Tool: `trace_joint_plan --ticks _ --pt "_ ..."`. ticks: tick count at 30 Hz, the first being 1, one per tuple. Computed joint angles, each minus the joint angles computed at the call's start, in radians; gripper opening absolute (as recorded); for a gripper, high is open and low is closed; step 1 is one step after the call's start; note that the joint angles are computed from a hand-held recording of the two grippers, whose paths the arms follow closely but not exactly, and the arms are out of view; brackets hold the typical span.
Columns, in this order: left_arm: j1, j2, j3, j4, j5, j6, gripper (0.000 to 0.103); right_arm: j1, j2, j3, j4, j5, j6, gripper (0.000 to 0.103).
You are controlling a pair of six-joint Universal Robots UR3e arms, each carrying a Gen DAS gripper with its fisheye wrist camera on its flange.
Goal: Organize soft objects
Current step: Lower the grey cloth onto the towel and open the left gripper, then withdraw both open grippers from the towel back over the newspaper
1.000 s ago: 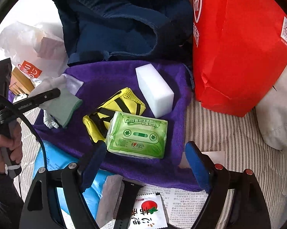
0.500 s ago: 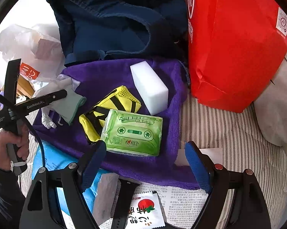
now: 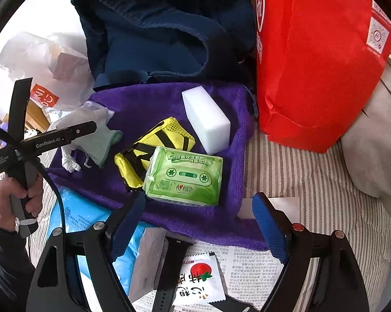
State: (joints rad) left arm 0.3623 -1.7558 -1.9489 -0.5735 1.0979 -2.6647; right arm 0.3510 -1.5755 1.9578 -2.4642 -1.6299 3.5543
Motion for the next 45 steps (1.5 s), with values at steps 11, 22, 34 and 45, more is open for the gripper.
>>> trace_joint_plan --ticks 11,22,34,45 --pt "0.087 0.148 -0.002 -0.183 -0.010 0.077 0.073 0.024 -0.090 0.038 0.042 -0.029 0.028 0.084" --pt "0.234 0.376 -0.073 -0.338 -0.090 0.176 0.073 0.005 -0.323 0.199 0.144 -0.053 0.053 0.084" --pt "0.419 0.680 -0.274 -0.532 -0.109 0.415 0.073 0.104 -0.438 0.324 0.185 -0.090 0.142 0.084" --pt "0.762 1.016 -0.454 -0.958 -0.124 0.883 0.073 0.211 -0.420 0.330 0.186 -0.142 0.215 0.084"
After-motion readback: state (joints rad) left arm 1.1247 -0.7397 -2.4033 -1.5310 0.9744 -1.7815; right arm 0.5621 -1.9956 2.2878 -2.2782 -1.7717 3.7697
